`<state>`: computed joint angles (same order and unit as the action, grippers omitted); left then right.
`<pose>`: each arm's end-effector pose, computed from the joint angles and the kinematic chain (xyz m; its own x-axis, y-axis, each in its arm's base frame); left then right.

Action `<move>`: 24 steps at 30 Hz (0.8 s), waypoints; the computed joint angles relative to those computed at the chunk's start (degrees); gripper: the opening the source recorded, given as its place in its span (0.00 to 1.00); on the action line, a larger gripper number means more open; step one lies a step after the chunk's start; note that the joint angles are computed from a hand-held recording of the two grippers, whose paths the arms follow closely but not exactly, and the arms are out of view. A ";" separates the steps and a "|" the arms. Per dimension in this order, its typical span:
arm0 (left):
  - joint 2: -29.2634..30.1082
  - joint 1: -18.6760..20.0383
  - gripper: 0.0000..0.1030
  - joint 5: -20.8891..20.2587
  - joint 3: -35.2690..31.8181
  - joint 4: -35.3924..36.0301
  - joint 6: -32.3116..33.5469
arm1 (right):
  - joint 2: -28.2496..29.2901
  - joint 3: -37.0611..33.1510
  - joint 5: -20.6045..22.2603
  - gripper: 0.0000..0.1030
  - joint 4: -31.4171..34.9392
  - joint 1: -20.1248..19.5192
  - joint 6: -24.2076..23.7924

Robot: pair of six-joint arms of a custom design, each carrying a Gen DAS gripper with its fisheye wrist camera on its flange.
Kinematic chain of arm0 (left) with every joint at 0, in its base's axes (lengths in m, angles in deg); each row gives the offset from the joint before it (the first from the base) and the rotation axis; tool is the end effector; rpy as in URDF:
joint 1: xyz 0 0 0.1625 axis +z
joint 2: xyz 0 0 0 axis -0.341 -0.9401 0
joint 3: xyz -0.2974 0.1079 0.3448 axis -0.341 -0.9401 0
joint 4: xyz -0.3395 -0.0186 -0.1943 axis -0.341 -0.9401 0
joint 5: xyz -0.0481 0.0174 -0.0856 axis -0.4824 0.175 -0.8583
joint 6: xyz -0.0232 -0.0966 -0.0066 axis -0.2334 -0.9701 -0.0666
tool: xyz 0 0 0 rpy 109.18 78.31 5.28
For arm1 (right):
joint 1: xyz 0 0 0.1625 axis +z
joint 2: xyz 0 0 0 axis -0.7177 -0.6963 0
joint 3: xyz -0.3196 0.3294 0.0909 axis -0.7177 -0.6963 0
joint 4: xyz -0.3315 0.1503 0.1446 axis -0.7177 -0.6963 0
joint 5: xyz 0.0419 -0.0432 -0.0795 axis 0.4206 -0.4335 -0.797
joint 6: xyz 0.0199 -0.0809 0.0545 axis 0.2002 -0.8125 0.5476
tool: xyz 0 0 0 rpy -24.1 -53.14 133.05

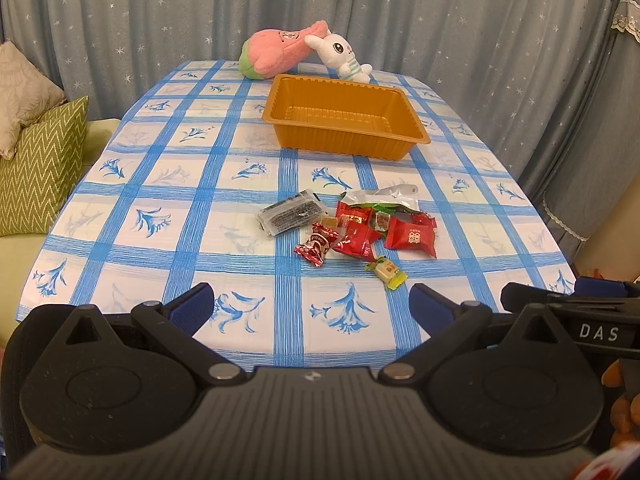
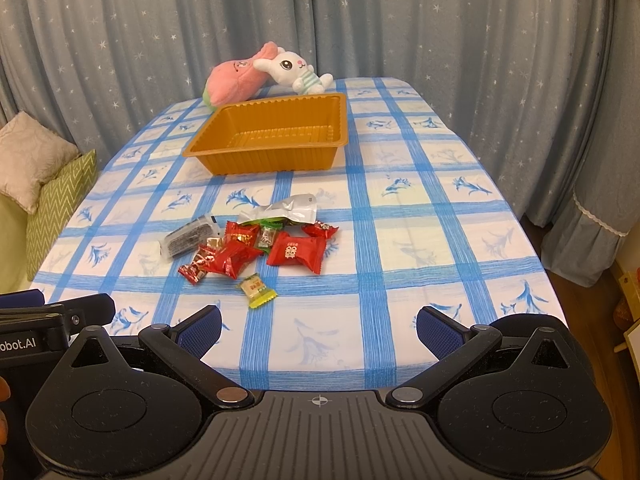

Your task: Organize snacks

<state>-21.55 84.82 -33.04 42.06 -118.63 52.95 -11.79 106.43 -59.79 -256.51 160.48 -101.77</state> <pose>-0.0276 -0.5511 0.3203 -0.7616 -0.0998 -0.6403 0.3932 0.7142 -0.5791 0.3510 -0.5827 -0.0144 -0.7869 -0.2067 0.5815 -0.5249 0.7197 -0.4545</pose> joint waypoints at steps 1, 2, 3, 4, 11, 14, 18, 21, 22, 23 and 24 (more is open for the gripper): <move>0.00 0.00 1.00 0.00 0.00 0.00 0.00 | 0.01 -0.01 0.00 1.00 0.00 -0.01 -0.01; -0.03 -0.01 1.00 -0.01 0.00 0.07 -0.02 | 0.01 -0.01 0.00 1.00 0.00 -0.01 -0.01; -0.03 -0.01 1.00 -0.01 0.00 0.07 -0.02 | 0.01 -0.01 0.00 1.00 0.00 -0.01 -0.01; -0.03 0.00 1.00 -0.02 0.00 0.05 0.01 | 0.01 -0.02 -0.01 1.00 0.02 -0.01 0.06; -0.09 0.03 1.00 -0.11 0.02 0.04 -0.03 | 0.01 0.00 0.00 1.00 -0.04 -0.05 -0.05; 0.00 0.01 1.00 0.08 0.01 -0.14 0.17 | -0.01 0.03 0.06 1.00 -0.11 -0.10 -0.06; 0.50 -0.35 1.00 0.81 -0.51 -0.33 0.25 | 0.24 -0.05 0.07 1.00 -0.98 -0.06 -0.10; 0.82 0.21 1.00 0.24 -1.54 0.44 0.01 | 0.42 -0.16 0.55 1.00 -2.07 -0.45 -0.91; 1.00 0.54 1.00 0.12 -1.96 0.82 -0.10 | 0.70 -0.43 0.62 1.00 -2.27 -0.54 -1.25; 1.23 0.94 1.00 -0.03 -2.39 0.98 0.04 | 0.91 -0.53 0.91 1.00 -2.50 -0.62 -1.51; 1.38 1.45 1.00 -0.27 -2.72 0.99 0.38 | 1.19 -0.76 1.42 1.00 -2.75 -0.80 -1.92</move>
